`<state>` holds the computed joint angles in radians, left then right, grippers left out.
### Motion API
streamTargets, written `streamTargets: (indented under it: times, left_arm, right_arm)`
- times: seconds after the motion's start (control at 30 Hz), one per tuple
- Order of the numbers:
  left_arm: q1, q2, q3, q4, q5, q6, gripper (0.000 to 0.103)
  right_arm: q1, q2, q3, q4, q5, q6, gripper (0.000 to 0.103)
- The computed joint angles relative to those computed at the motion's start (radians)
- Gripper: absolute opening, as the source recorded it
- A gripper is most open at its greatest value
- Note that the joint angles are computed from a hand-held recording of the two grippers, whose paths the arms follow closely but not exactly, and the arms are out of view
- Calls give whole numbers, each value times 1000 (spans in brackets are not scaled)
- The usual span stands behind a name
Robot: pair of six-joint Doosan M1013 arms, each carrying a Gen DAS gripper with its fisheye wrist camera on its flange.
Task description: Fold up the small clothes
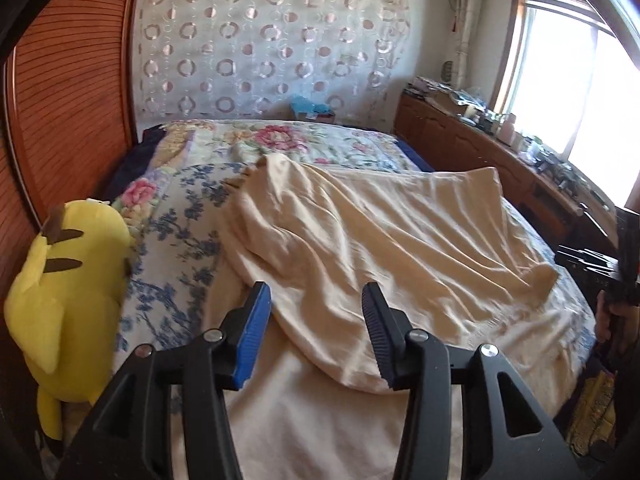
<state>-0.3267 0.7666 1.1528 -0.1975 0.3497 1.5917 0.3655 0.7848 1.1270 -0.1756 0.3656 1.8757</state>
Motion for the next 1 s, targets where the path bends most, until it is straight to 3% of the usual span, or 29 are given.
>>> streamTargets:
  times: [0.07,0.27,0.4,0.6,0.83,0.87,0.9,1.0]
  left_arm:
    - [5,23,-40,68,30,-63,46]
    - [21,110,-184,145,163,-143,46]
    - [30,164,-280,121,252,-155,46]
    - [36,262,-455,109,416,-175,46]
    - [23,270,-459,140,393,-184,46]
    - [20,264,-446,144,374,-170,30]
    - [18,255,-427,144,355,-149,1]
    - [15,206,-342,156,260,-136,0]
  right_arm:
    - [-6,13,-23,-29,32,26,40]
    - [-29,78,-139,88,135,-51,40]
    - [-36,123,-223,160,204,-84,40]
    - [-30,173,-317,151,307,-93,38]
    - [-27,194,-367,113,348,-121,20]
    - [-27,195,-369,115,346,-131,11]
    - [-28,195,-368,122,340,-142,6]
    - [-29,169,-318,148,258,-178,1]
